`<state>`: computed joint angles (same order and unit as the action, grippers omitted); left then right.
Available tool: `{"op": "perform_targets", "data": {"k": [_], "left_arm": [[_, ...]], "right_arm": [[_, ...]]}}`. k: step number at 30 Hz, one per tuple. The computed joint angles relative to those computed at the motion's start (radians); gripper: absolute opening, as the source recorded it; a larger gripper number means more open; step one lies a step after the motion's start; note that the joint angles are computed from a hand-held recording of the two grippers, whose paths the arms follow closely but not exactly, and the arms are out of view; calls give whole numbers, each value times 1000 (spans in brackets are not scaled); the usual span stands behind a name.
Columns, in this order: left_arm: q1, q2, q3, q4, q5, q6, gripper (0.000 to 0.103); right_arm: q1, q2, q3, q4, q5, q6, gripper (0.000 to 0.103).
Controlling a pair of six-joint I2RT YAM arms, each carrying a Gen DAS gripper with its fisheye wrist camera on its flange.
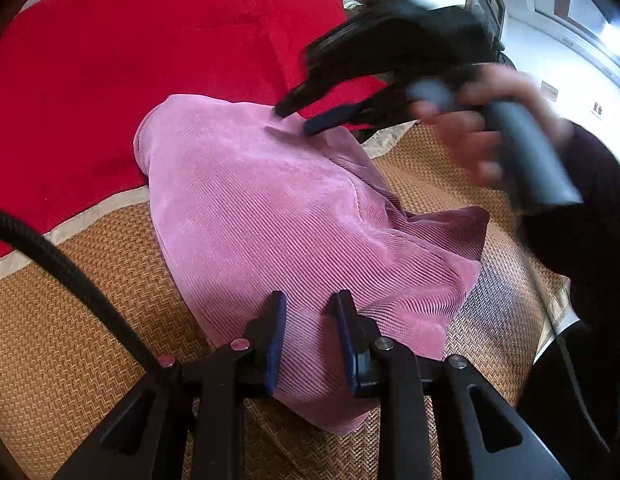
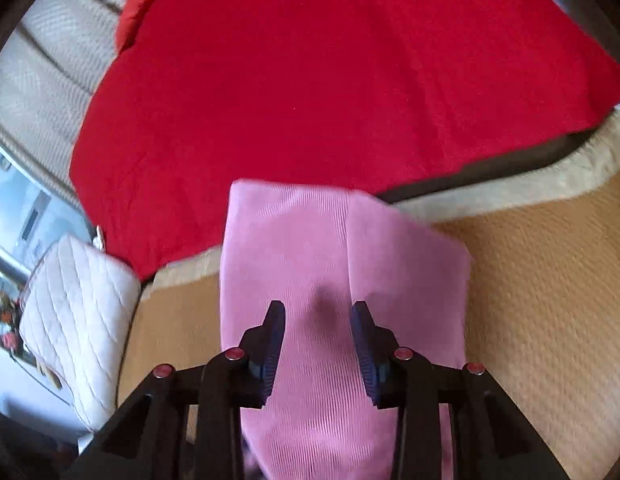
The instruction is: Fold large clothes
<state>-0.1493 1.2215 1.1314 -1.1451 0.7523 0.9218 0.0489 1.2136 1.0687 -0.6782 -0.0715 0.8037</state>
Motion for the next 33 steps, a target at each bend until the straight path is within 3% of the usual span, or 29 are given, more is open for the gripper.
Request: {"op": "perform_targets", "data": {"k": [5, 6, 11, 15, 22, 26, 27, 29, 33], "left_arm": [[12, -28, -20, 19, 1, 30, 27], [12, -31, -22, 18, -2, 34, 27], [13, -51, -32, 40, -22, 7, 35], [19, -58, -35, 50, -30, -9, 40], [8, -106, -65, 84, -63, -44, 44], [-4, -132, -87, 114, -80, -55, 49], [-10, -142, -94, 127, -89, -62, 50], [-8, -153, -103, 143, -100, -76, 57], [3, -116, -98, 179, -122, -124, 75]], "right_arm": [[-84, 288, 43, 71, -66, -34, 44], [-90, 288, 23, 101, -67, -48, 45], [-52, 154, -25, 73, -11, -14, 51], [76, -30, -79, 4, 86, 42, 52], [369, -235, -155, -177, 294, 283, 52], [305, -280, -291, -169, 226, 274, 53], [280, -291, -341, -119, 191, 266, 54], [244, -329, -400, -57, 154, 274, 55], [274, -324, -396, -67, 196, 265, 56]]}}
